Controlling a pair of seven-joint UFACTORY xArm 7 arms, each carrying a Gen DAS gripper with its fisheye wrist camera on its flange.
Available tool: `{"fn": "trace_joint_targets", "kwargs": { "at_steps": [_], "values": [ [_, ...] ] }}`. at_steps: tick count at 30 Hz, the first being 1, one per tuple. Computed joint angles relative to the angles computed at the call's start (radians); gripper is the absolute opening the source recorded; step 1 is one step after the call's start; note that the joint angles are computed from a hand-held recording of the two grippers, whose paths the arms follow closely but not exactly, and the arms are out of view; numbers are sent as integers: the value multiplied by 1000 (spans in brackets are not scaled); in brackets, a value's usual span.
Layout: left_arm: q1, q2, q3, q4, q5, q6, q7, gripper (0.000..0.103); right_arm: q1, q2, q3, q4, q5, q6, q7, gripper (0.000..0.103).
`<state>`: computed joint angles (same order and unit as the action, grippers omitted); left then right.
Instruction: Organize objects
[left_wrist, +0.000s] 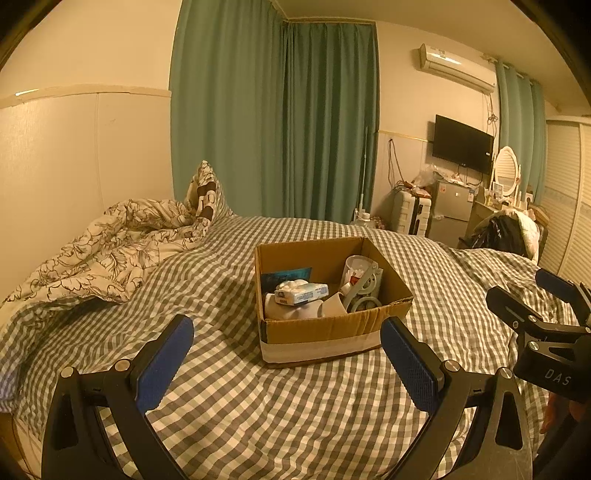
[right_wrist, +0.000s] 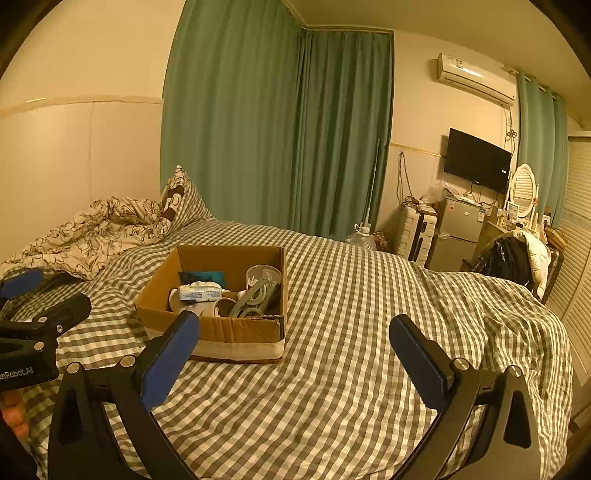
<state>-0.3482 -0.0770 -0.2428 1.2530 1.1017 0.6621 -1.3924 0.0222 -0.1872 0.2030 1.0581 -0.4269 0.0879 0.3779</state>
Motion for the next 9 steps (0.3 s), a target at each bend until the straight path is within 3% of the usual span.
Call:
{"fn": "trace_joint_targets", "kwargs": {
  "at_steps": [9],
  "values": [
    [-3, 0, -1, -5, 25, 4, -7, 103, 9, 2, -7, -4, 11, -1, -15, 103]
  ]
}}
